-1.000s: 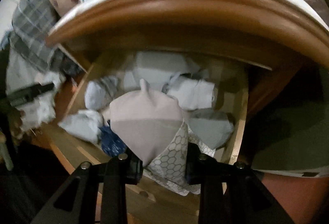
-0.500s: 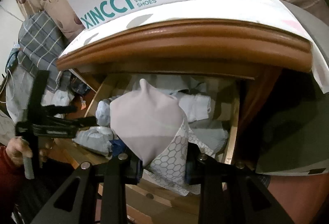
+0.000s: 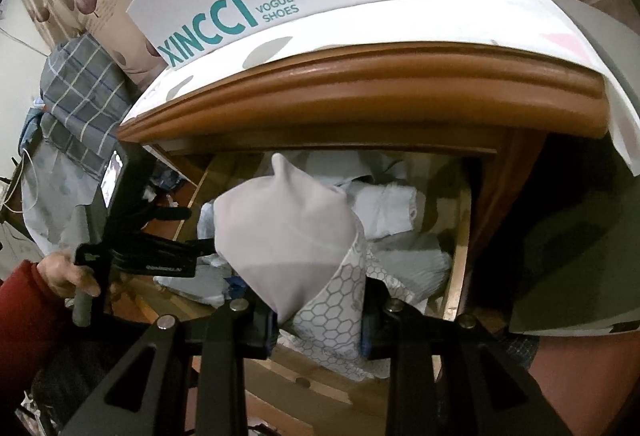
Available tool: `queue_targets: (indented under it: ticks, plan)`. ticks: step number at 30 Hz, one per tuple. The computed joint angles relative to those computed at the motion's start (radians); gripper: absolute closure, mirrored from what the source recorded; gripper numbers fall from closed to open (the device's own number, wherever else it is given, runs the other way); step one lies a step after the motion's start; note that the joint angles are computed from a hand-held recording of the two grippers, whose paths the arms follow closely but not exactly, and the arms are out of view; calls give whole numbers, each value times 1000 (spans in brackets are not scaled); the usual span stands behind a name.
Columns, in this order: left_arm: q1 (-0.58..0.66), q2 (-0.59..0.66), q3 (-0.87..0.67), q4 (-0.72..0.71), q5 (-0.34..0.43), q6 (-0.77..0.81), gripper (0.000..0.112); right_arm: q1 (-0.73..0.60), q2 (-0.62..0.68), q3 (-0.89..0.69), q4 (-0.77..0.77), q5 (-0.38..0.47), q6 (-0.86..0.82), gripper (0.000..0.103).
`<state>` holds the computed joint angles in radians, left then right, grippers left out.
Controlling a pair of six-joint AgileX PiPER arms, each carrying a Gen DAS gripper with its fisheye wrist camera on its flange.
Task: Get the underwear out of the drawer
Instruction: 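Lower the left tool and grasp the pale blue sock while the right tool holds the grey sock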
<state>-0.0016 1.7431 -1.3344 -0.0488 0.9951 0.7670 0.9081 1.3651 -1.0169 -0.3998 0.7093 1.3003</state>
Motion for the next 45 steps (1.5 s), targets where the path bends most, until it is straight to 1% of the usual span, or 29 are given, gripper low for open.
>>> queue_targets:
  ticks: [4,5,8,11,14,19,21,22,23,24,25,26,27,28,32,33,34,35,39,42,45]
  plan:
    - [-7,-19,64,24,-84,58,33,0,17,-15,30,-8,-43,74]
    - [-9,-13,62,25,-86,60,33,2,18,-17,33,-10,-45,74]
    - [-29,36,16,67,-42,39,36,4,23,-23,44,-19,-61,74]
    - [-55,57,6,118,-35,6,36,-7,23,-19,72,-34,-81,74]
    - [-84,92,-9,187,-13,-56,39,-7,24,-20,71,-30,-83,74]
    - [-114,155,-68,237,46,-117,40,-3,10,-13,52,-31,-64,74]
    - [-130,164,-70,268,41,-145,41,-1,0,-6,41,-31,-48,74]
    - [-139,167,-64,283,26,-157,44,2,-7,-1,29,-29,-34,74]
    - [-147,174,-64,292,20,-167,45,4,-15,5,16,-24,-17,74]
    - [-152,191,-79,299,37,-182,49,1,-21,10,17,-23,-12,74]
    - [-152,203,-91,296,54,-191,56,-4,-24,14,21,-27,-11,74]
    - [-151,217,-105,292,63,-199,61,-11,-31,21,30,-33,-11,74]
    - [-149,230,-119,291,75,-205,70,-16,-33,26,35,-36,-11,74]
    - [-146,236,-125,282,82,-200,73,-18,-33,26,33,-31,-7,74]
    - [-127,240,-131,250,86,-180,80,-17,-38,27,23,-25,4,74]
    - [-123,238,-131,242,88,-176,84,-16,-39,27,22,-24,2,74]
    - [-119,235,-124,246,75,-177,89,-12,-39,26,13,-19,9,74]
    - [-116,231,-115,255,61,-180,91,-9,-39,25,7,-12,13,74]
    - [-71,218,-99,229,28,-129,96,-11,-39,29,5,-4,26,74]
    - [-59,204,-108,206,47,-108,97,0,-28,16,-23,31,45,74]
    - [-52,174,-89,194,38,-82,97,-4,-24,17,-12,26,35,74]
